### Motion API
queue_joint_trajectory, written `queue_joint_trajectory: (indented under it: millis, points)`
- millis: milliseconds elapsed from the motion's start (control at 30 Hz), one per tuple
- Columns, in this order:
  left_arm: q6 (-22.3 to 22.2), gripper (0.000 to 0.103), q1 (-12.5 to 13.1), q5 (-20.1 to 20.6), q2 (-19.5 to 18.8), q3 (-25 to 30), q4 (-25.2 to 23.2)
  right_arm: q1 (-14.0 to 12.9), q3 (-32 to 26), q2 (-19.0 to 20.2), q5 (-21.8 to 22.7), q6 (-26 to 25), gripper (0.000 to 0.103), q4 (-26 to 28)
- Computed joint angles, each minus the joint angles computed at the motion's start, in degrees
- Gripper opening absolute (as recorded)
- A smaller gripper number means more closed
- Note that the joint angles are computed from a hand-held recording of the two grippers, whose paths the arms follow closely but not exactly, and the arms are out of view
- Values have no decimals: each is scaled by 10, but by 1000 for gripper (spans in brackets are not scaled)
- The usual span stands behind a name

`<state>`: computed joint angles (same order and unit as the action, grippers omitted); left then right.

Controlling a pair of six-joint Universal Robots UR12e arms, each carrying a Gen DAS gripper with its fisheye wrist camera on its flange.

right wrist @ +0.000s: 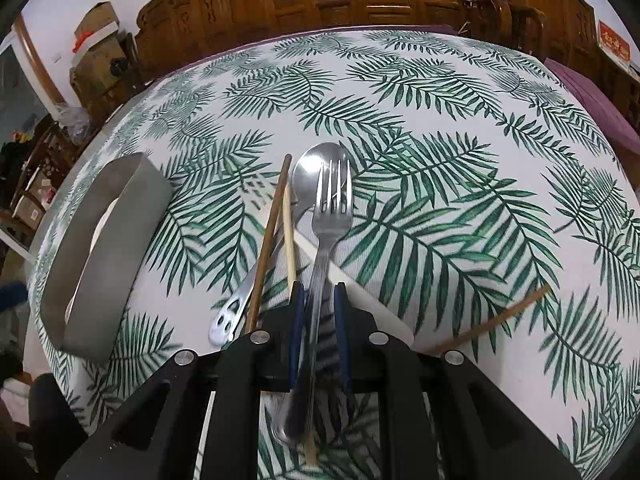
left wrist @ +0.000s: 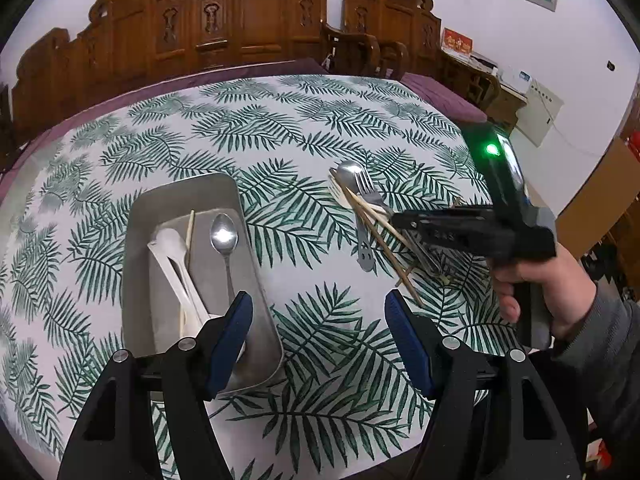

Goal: Organize utensils
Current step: 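Grasp a steel fork from the pile with the right tool and lift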

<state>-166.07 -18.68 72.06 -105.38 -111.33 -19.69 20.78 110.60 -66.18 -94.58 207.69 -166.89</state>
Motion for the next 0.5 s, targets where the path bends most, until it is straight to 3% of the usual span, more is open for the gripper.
queue_joint_trajectory:
  millis: [200,233,500]
  points:
    - [1,65,-2,-1,-1,1,-3,7,-23,10,-29,-14,17,37]
    - [1,65,-2,-1,-2,2,-3,9,-25,11,-36,-17,13,43]
    - [-1,65,-13,4,-10,10,-1,9,-5,-6,-35,-22,9,19]
